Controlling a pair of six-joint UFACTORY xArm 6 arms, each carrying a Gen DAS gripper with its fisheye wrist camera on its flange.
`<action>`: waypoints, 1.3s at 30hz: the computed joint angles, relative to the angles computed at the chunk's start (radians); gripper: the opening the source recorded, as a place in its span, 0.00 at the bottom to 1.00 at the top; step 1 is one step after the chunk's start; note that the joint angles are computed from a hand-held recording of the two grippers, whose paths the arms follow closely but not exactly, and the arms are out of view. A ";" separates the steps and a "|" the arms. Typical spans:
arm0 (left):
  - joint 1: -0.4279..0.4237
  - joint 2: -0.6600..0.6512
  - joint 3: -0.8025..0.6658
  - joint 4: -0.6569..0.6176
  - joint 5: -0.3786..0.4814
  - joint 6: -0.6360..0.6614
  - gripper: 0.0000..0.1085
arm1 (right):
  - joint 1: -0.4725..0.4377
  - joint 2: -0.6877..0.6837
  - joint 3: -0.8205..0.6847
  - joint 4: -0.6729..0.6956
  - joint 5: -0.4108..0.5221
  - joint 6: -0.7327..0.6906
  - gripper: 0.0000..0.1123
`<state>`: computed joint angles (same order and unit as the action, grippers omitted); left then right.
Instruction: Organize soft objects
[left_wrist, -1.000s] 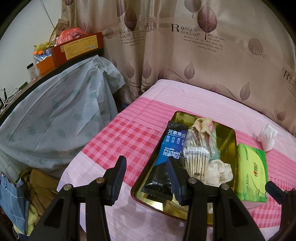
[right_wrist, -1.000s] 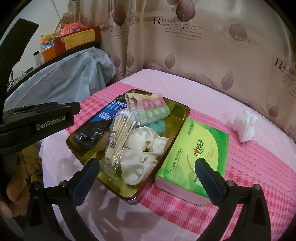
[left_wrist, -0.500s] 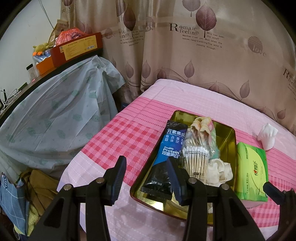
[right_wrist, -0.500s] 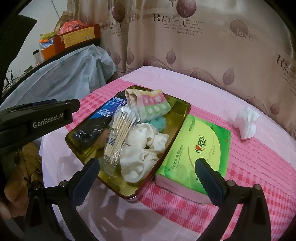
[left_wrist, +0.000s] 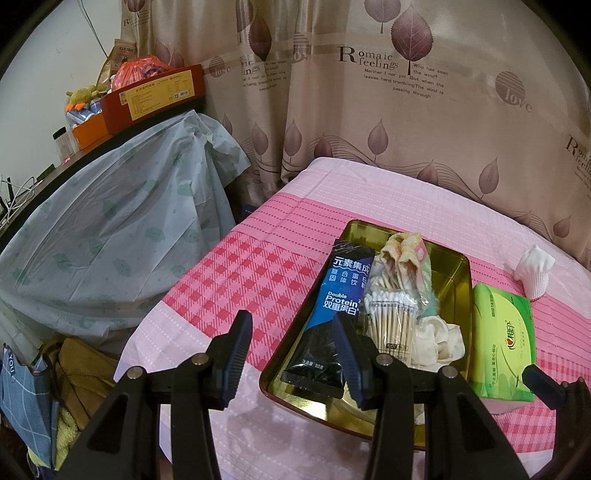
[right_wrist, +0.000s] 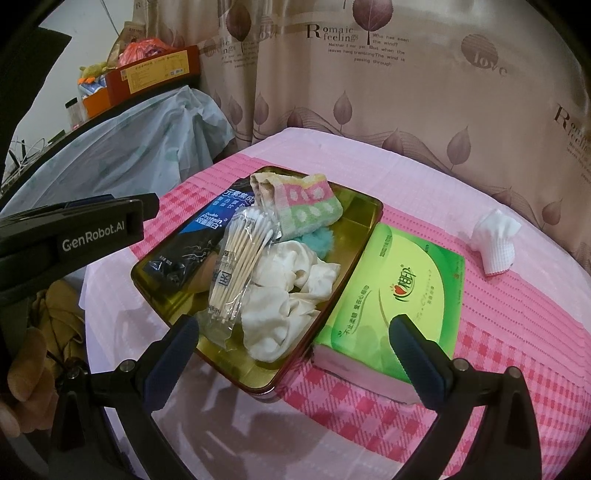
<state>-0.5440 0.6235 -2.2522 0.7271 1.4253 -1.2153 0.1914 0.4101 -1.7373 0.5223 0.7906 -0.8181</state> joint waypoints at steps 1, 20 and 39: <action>0.000 -0.001 0.001 0.000 -0.001 0.000 0.42 | 0.000 0.001 -0.001 0.001 0.000 0.000 0.91; 0.001 -0.004 0.005 0.000 -0.002 0.000 0.42 | 0.002 0.001 0.003 -0.005 0.006 0.001 0.91; 0.001 -0.002 0.002 0.000 -0.001 0.001 0.42 | 0.003 -0.001 0.005 -0.011 0.014 0.005 0.91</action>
<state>-0.5433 0.6217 -2.2503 0.7267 1.4243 -1.2144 0.1941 0.4089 -1.7321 0.5117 0.8045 -0.8135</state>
